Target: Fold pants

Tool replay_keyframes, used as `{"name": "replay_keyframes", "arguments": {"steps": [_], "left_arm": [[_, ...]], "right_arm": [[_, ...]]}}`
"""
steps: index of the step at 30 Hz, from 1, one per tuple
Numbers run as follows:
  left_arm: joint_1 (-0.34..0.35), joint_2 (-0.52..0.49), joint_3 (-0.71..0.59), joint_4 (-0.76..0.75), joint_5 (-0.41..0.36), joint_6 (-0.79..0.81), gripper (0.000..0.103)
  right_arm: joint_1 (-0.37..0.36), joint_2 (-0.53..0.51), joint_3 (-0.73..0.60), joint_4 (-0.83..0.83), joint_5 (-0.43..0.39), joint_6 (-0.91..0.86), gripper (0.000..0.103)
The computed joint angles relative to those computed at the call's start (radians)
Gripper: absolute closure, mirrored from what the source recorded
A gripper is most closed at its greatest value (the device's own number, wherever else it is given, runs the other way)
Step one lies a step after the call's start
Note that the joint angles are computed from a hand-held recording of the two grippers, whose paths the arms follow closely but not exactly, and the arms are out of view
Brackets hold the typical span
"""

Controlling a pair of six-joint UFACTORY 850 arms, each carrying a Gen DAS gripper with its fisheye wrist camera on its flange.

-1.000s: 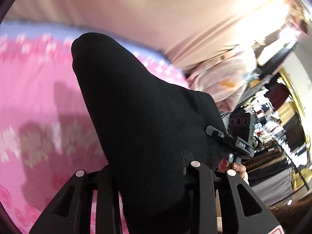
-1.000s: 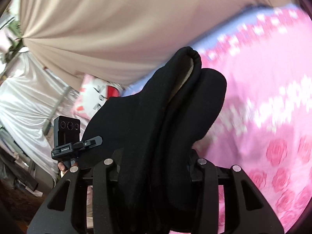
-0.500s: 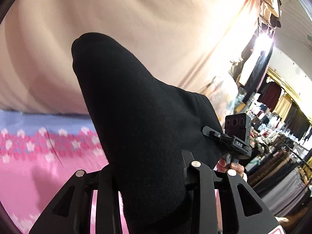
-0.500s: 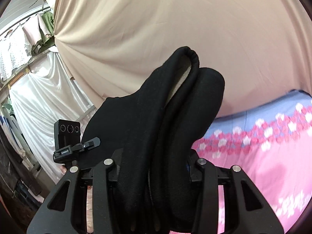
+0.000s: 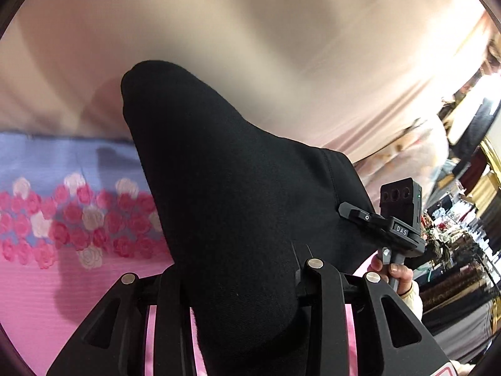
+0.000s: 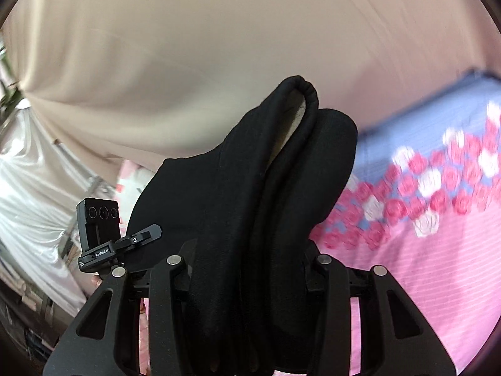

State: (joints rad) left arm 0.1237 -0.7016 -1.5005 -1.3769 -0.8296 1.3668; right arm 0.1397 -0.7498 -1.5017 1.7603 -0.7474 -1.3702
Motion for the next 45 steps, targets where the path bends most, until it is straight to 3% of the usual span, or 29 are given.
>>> {"name": "replay_keyframes", "arguments": {"steps": [9, 12, 21, 24, 25, 26, 28, 31, 33, 34, 36, 38, 40, 41, 43, 44, 45], "left_arm": [[-0.001, -0.211, -0.161, 0.112, -0.017, -0.148, 0.073], [0.006, -0.253, -0.182, 0.12, -0.024, -0.164, 0.072], [0.044, -0.327, -0.218, 0.054, -0.131, -0.143, 0.064], [0.055, -0.307, -0.192, 0.07, -0.136, -0.151, 0.061], [0.06, -0.291, -0.173, 0.079, -0.125, -0.157, 0.06], [0.067, -0.255, -0.132, 0.089, -0.092, -0.148, 0.059], [0.074, -0.146, -0.004, 0.069, 0.037, -0.061, 0.058], [0.072, 0.089, 0.244, -0.162, 0.349, 0.245, 0.063], [0.036, 0.212, 0.329, -0.367, 0.535, 0.454, 0.063], [0.022, 0.265, 0.358, -0.471, 0.575, 0.559, 0.062], [-0.006, 0.315, 0.387, -0.681, 0.569, 0.764, 0.058], [-0.056, 0.34, 0.398, -0.889, 0.589, 0.957, 0.035], [-0.115, 0.325, 0.38, -1.005, 0.625, 1.047, 0.035], [-0.122, 0.312, 0.373, -1.002, 0.63, 1.038, 0.035], [-0.145, 0.27, 0.344, -0.882, 0.662, 0.906, 0.035], [-0.144, 0.255, 0.339, -0.833, 0.67, 0.857, 0.035], [-0.152, 0.24, 0.33, -0.813, 0.684, 0.835, 0.035]], "right_arm": [[-0.009, -0.196, -0.152, -0.154, -0.001, 0.174, 0.062], [-0.019, -0.223, -0.15, -0.12, -0.039, 0.148, 0.061], [-0.013, -0.211, -0.124, -0.099, -0.045, 0.069, 0.057], [-0.025, -0.174, -0.073, -0.091, -0.045, 0.088, 0.048], [-0.042, -0.14, -0.021, -0.068, -0.04, 0.081, 0.04], [-0.064, -0.091, 0.054, -0.013, -0.02, 0.039, 0.031], [-0.113, 0.016, 0.208, 0.127, 0.009, -0.084, 0.028], [-0.141, 0.227, 0.44, 0.381, 0.089, -0.387, 0.029], [-0.099, 0.327, 0.503, 0.494, 0.174, -0.575, 0.029], [-0.071, 0.353, 0.508, 0.54, 0.21, -0.637, 0.029], [-0.005, 0.356, 0.469, 0.553, 0.285, -0.69, 0.029], [0.046, 0.287, 0.375, 0.417, 0.319, -0.599, 0.029], [0.094, 0.181, 0.258, 0.29, 0.409, -0.494, 0.029], [0.112, 0.133, 0.203, 0.197, 0.46, -0.398, 0.029], [0.121, 0.071, 0.138, 0.047, 0.458, -0.243, 0.03], [0.123, 0.055, 0.124, 0.004, 0.453, -0.206, 0.048], [0.134, 0.036, 0.103, -0.054, 0.489, -0.164, 0.054]]}}
